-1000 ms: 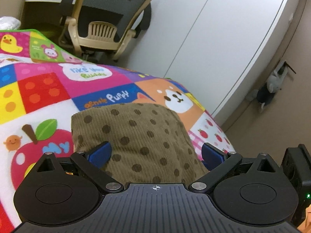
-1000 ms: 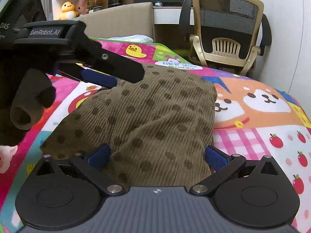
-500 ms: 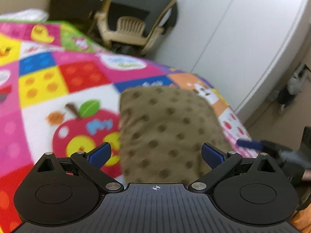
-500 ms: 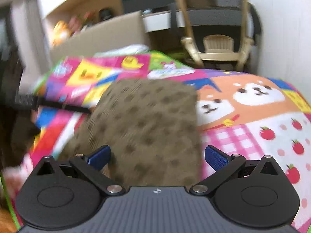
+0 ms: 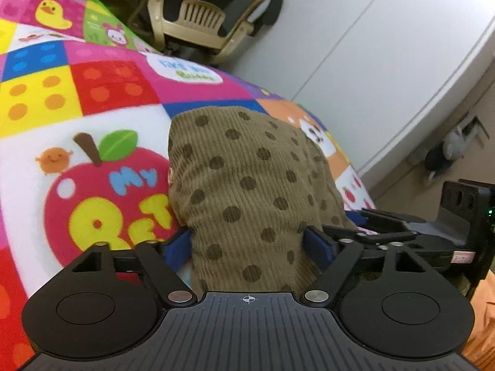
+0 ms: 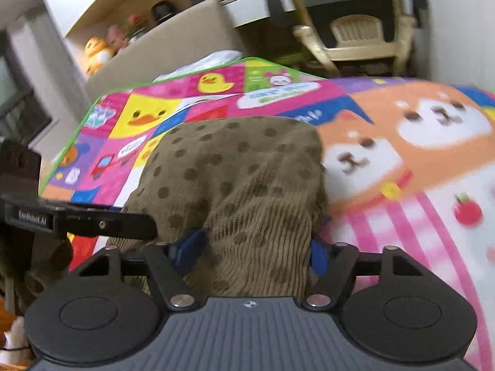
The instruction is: Fold clothes
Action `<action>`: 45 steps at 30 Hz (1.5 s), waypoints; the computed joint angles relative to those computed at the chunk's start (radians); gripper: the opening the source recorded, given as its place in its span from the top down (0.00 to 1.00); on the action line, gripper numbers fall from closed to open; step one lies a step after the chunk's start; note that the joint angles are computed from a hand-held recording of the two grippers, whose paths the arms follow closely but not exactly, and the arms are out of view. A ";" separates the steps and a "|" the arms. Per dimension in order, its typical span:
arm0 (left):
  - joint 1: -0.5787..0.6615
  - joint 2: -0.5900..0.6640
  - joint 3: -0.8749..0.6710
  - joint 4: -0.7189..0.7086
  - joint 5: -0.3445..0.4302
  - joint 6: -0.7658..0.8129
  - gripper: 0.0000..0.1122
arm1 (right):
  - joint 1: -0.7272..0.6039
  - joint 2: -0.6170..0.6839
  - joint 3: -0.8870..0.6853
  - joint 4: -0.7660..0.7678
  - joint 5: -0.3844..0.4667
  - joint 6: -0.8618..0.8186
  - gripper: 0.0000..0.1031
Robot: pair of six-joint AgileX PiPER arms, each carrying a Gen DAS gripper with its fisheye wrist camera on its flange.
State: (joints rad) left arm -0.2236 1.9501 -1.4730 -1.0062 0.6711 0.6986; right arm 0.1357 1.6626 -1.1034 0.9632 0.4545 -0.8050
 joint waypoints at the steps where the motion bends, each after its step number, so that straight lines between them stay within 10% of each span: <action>1: 0.011 0.000 -0.003 -0.009 -0.013 0.005 0.35 | 0.027 0.027 -0.051 -0.052 -0.007 0.038 0.38; 10: 0.137 0.045 -0.086 -0.031 -0.339 0.035 0.37 | 0.286 0.530 -0.878 -0.657 0.025 0.575 0.56; 15: 0.186 0.084 -0.116 0.110 -0.304 -0.048 0.33 | 0.314 0.740 -1.225 -0.867 0.202 0.761 0.45; 24: 0.177 -0.023 0.087 0.116 -0.308 0.100 0.23 | 0.317 0.437 -0.673 -1.019 -0.016 0.878 0.34; 28: 0.199 -0.053 0.143 0.052 -0.245 0.167 0.23 | 0.320 0.291 -0.466 -0.779 -0.098 0.610 0.23; 33: 0.175 -0.067 0.165 0.078 -0.290 0.144 0.22 | 0.406 0.278 -0.397 -1.028 -0.095 0.626 0.20; 37: 0.161 -0.059 0.137 0.162 -0.292 0.053 0.21 | 0.413 0.343 -0.494 -1.368 -0.077 1.007 0.20; 43: 0.135 -0.043 0.115 0.265 -0.324 -0.050 0.18 | 0.388 0.335 -0.481 -1.403 -0.083 1.125 0.20; 45: 0.125 -0.052 0.130 0.287 -0.346 -0.086 0.17 | 0.386 0.312 -0.432 -1.408 -0.115 1.156 0.06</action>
State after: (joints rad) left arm -0.0988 1.8980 -1.3431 -0.7196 0.3250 0.6127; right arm 0.5219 1.9742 -1.5352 -0.4453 0.3391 0.3513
